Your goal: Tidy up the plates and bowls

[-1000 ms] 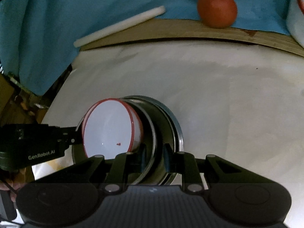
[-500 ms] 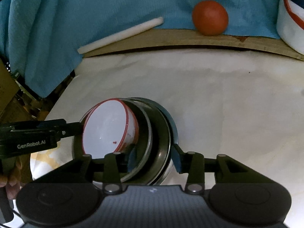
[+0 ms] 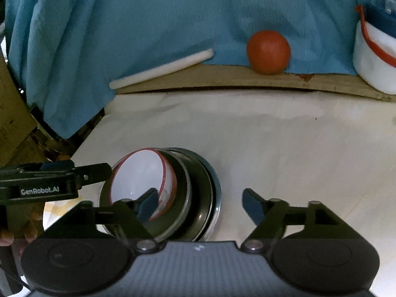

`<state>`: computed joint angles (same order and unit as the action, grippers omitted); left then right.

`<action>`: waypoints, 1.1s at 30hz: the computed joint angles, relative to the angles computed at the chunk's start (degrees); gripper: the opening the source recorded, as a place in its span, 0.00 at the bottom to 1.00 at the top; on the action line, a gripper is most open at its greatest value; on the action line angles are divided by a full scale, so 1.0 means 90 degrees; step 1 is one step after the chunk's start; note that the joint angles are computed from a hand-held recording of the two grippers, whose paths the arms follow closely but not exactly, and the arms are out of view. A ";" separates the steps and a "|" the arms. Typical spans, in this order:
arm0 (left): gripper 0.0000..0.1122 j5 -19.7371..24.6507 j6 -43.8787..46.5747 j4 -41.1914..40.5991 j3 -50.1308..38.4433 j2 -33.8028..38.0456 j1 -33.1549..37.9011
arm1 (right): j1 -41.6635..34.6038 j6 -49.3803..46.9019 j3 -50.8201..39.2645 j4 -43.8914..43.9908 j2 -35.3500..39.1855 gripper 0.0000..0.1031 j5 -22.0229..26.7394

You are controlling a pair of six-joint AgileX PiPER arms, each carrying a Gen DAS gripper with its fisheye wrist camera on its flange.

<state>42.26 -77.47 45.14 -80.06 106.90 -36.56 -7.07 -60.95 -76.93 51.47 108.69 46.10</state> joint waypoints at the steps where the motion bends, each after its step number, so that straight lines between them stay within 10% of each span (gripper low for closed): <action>1: 0.91 0.0022 -0.0151 0.0106 0.0032 -0.0027 -0.0044 | -0.0024 -0.0092 0.0045 0.0064 -0.0038 0.85 -0.0014; 6: 0.91 0.0065 -0.0902 0.0670 0.0372 -0.0273 -0.0290 | -0.0149 -0.0574 0.0270 0.0431 -0.0243 0.99 0.0017; 33: 0.91 0.0502 -0.3851 0.3217 0.3896 -0.2613 -0.1950 | -0.0708 -0.3133 0.4491 0.3504 -0.3696 1.00 -0.1668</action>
<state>46.78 -112.13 74.09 -45.00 83.39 -54.11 -13.44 -89.14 -36.51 83.01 75.42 31.09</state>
